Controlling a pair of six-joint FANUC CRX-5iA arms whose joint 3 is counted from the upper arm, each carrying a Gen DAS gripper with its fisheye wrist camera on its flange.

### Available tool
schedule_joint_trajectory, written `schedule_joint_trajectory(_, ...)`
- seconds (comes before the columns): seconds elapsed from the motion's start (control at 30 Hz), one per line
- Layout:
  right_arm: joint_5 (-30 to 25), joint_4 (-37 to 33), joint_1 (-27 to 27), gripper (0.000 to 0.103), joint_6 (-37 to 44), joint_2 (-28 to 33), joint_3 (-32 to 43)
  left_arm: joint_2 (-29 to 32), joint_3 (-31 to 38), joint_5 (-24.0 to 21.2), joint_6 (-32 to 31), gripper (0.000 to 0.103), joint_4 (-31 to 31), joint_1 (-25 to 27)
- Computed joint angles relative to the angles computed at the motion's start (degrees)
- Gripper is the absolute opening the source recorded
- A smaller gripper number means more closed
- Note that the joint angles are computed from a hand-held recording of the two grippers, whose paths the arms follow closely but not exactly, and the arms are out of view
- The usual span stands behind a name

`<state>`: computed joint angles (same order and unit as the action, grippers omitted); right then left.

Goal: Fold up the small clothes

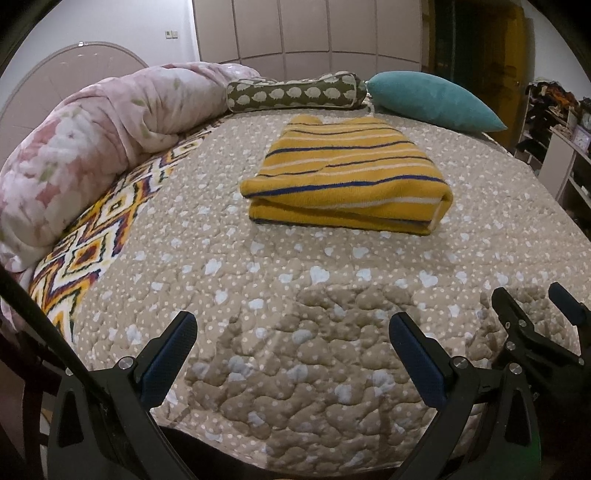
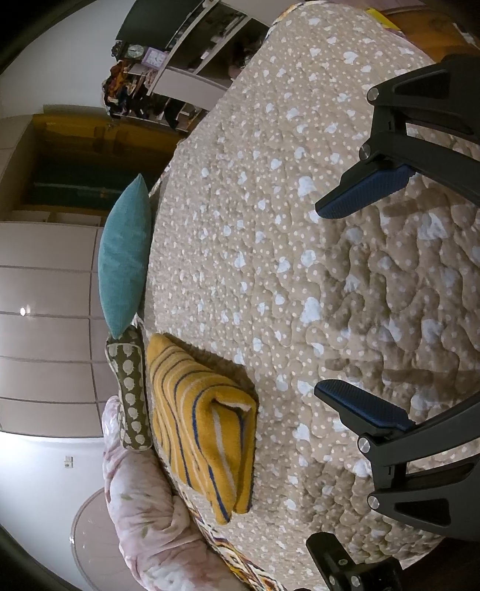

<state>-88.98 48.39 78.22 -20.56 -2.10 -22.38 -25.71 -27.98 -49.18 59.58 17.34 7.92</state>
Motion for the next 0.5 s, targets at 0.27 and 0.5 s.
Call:
schedule_joint_trajectory(0.27,0.7,0.2,0.2,0.092,0.2,0.5,0.0,3.7,2.3,0.3,2.7,0.103,-2.2,-1.7)
schedule_joint_trajectory(0.5,1.1,-0.1,0.3,0.092,0.2,0.6,0.0,4.0,2.0,-0.3,3.2,0.103,-2.5,-1.8)
